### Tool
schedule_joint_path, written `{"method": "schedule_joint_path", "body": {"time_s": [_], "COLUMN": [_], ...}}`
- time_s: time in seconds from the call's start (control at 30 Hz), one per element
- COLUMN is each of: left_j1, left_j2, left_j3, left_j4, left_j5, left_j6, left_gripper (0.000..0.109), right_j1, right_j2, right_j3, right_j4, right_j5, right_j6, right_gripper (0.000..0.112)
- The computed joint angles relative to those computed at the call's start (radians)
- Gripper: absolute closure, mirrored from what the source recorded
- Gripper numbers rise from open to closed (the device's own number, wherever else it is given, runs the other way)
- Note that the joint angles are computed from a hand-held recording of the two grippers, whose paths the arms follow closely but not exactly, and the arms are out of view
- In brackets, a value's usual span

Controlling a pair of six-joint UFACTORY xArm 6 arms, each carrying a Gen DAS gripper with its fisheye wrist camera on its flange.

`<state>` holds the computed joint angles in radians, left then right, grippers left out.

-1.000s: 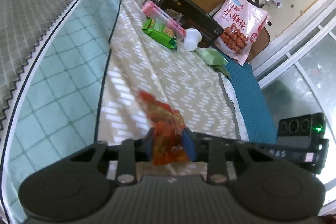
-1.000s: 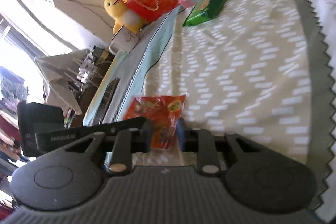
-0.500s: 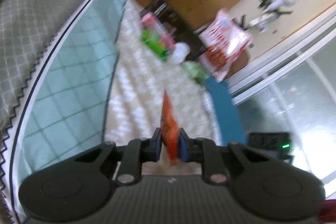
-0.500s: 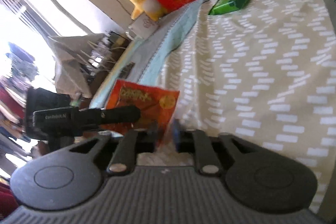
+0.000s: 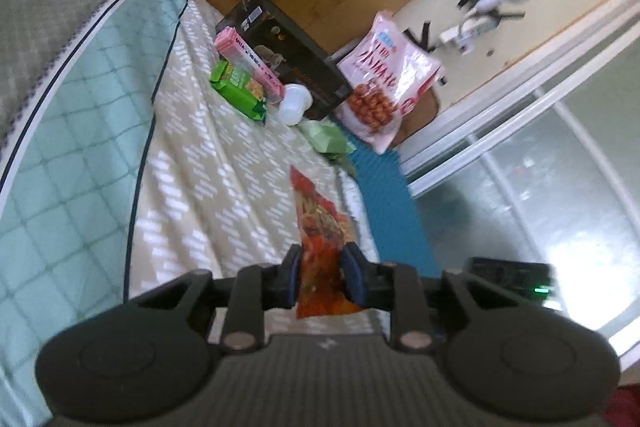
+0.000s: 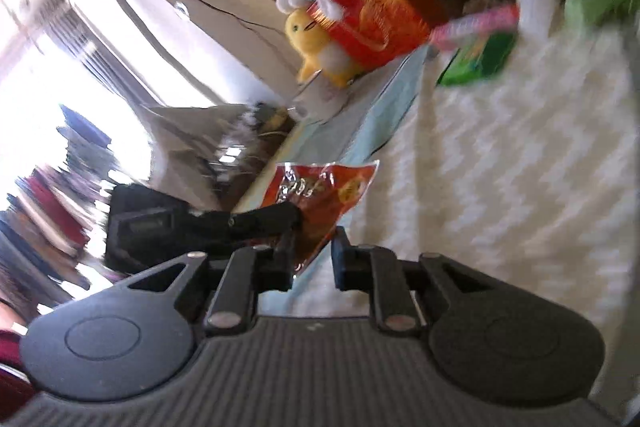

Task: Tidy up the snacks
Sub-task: 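Grasp the red snack packet with the left tool and lift it, then carry the red snack packet in the left tool toward the black tray, then lower the red packet into the black tray and open the left tool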

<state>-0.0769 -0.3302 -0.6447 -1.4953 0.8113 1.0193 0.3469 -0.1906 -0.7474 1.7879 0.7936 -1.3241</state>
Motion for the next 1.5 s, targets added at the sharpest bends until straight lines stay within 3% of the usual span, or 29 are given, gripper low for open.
{"method": "schedule_joint_path", "body": {"time_s": [0.1,0.17,0.3,0.4,0.53,0.67,0.77,0.87,1.0,1.1,1.2,1.27,1.33,1.43,1.5], "left_j1": [-0.072,-0.096,-0.126,-0.158,-0.200,-0.221,-0.243,-0.251,-0.256,-0.255,-0.250,-0.244,-0.237,-0.234,-0.243], "left_j2": [0.048,0.101,0.221,0.305,0.356,0.394,0.472,0.616,0.823,0.966,1.081,1.142,1.149,1.007,0.927], "left_j3": [-0.052,-0.099,-0.191,-0.262,-0.368,-0.502,-0.647,-0.847,-1.105,-1.279,-1.429,-1.513,-1.519,-1.290,-1.172], "left_j4": [0.042,0.063,0.124,0.197,0.310,0.331,0.378,0.507,0.813,1.058,1.201,1.269,1.253,1.036,0.918], "left_j5": [-0.082,-0.087,-0.077,-0.085,-0.101,-0.140,-0.222,-0.286,-0.346,-0.338,-0.296,-0.265,-0.258,-0.376,-0.433], "left_j6": [-0.012,-0.021,-0.070,-0.135,-0.181,-0.157,-0.175,-0.314,-0.589,-0.808,-0.972,-1.077,-1.111,-0.937,-0.822], "left_gripper": [0.081,0.081,0.081,0.081,0.078,0.072,0.067,0.066,0.065,0.065,0.065,0.063,0.063,0.063,0.062], "right_j1": [0.058,0.051,-0.006,-0.017,-0.073,-0.108,-0.101,-0.087,-0.087,-0.098,-0.118,-0.106,-0.111,-0.159,-0.200], "right_j2": [-0.024,-0.019,0.016,0.061,0.087,0.093,0.157,0.286,0.511,0.651,0.742,0.749,0.724,0.627,0.562], "right_j3": [-0.003,-0.005,-0.009,-0.033,-0.060,-0.144,-0.279,-0.463,-0.742,-0.916,-1.027,-1.013,-0.974,-0.856,-0.760], "right_j4": [0.004,0.002,-0.026,-0.118,-0.174,-0.178,-0.178,-0.211,-0.359,-0.533,-0.659,-0.722,-0.664,-0.389,-0.330], "right_j5": [-0.181,-0.224,-0.223,-0.259,-0.220,-0.224,-0.289,-0.355,-0.399,-0.412,-0.376,-0.462,-0.496,-0.454,-0.412], "right_j6": [-0.068,-0.078,-0.035,0.079,0.163,0.116,0.039,-0.009,0.124,0.281,0.402,0.434,0.390,0.206,0.168], "right_gripper": [0.092,0.092,0.092,0.091,0.091,0.092,0.092,0.092,0.094,0.096,0.094,0.080,0.075,0.075,0.075]}}
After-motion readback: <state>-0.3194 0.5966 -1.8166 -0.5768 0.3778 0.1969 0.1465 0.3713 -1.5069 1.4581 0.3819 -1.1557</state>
